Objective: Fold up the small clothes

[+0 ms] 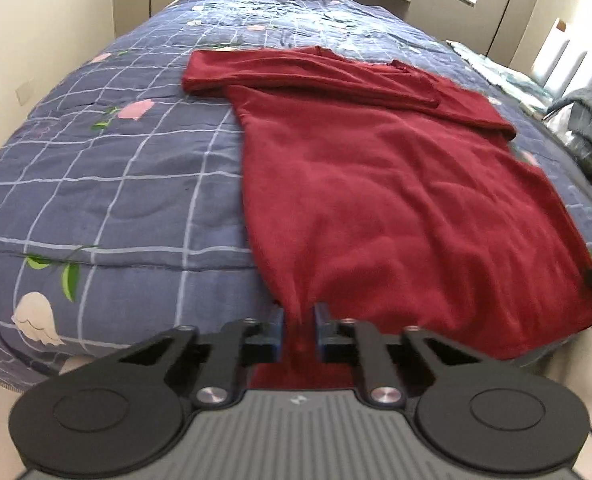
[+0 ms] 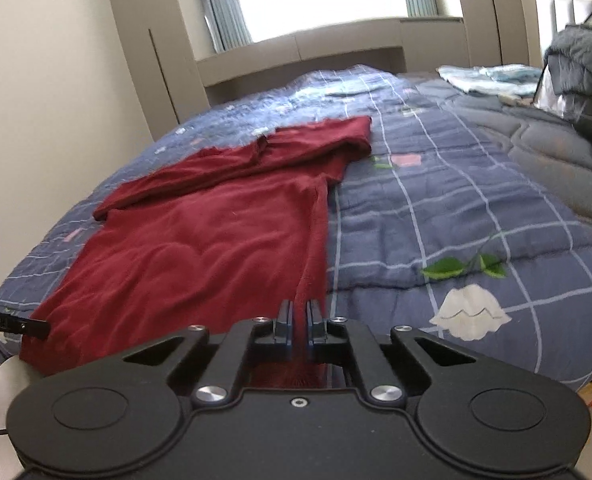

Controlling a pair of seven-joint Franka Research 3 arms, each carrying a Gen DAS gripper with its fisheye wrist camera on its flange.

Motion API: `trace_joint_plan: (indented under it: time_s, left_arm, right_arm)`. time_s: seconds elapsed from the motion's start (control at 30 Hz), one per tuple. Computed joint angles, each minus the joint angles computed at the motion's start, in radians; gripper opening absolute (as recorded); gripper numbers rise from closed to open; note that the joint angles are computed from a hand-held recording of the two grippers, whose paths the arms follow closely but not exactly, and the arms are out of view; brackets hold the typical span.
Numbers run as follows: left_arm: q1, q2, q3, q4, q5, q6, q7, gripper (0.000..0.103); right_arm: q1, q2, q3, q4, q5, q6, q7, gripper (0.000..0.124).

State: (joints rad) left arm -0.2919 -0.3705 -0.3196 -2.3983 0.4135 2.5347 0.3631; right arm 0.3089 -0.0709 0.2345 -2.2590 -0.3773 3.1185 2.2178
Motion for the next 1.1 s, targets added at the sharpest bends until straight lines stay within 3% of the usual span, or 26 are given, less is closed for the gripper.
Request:
trace_joint_plan:
  time_s: [0.03,0.1,0.3,0.43,0.5,0.6,0.67,0.77,0.8,0.97,1.1]
  left_arm:
    - [-0.002,-0.005,0.002,-0.001,-0.006,-0.001,-0.001,0.006]
    - [-0.003,-0.028,-0.001,-0.008,-0.007,-0.001,-0.011,0.004]
    - [-0.003,-0.086,-0.022,-0.029,0.023,-0.042,-0.009,0.004]
    - [-0.002,-0.076,-0.018,-0.051,0.021,-0.026,-0.027,0.006]
    - [-0.002,-0.075,-0.022,-0.056,0.020,-0.026,-0.041,0.013]
    - [0.004,-0.092,-0.039,-0.065,0.051,-0.043,-0.064,0.046]
    - [0.016,-0.105,-0.067,-0.062,0.096,-0.071,-0.092,0.078]
    - [0.035,-0.120,-0.120,-0.047,0.202,-0.128,-0.142,0.099]
    - [0.041,-0.120,-0.139,-0.039,0.245,-0.151,-0.157,0.103]
    - [0.023,-0.052,-0.218,0.033,0.446,-0.296,-0.137,0.103]
    - [-0.024,0.031,-0.217,0.088,0.508,-0.331,-0.112,0.103]
  right_arm:
    - [-0.012,-0.012,0.008,-0.007,-0.029,0.005,0.025,0.005]
    - [-0.024,-0.036,0.015,-0.026,-0.029,0.016,0.030,0.005]
    - [-0.006,-0.077,0.009,-0.072,0.134,0.005,-0.097,0.004]
    - [0.009,-0.062,0.008,-0.065,0.206,-0.026,-0.166,0.005]
    - [-0.016,-0.063,0.029,-0.062,0.172,-0.036,-0.155,0.009]
    - [-0.046,-0.077,0.051,-0.064,0.104,-0.045,-0.138,0.031]
    - [-0.076,-0.091,0.075,-0.069,0.036,-0.043,-0.133,0.050]
    - [-0.061,-0.103,0.067,-0.076,0.000,-0.031,-0.221,0.073]
    - [-0.020,-0.103,0.038,-0.082,0.032,-0.022,-0.300,0.076]
    - [0.170,-0.086,-0.078,-0.085,0.222,-0.001,-0.691,0.084]
    - [0.127,-0.051,-0.010,-0.045,0.178,-0.066,-0.775,0.083]
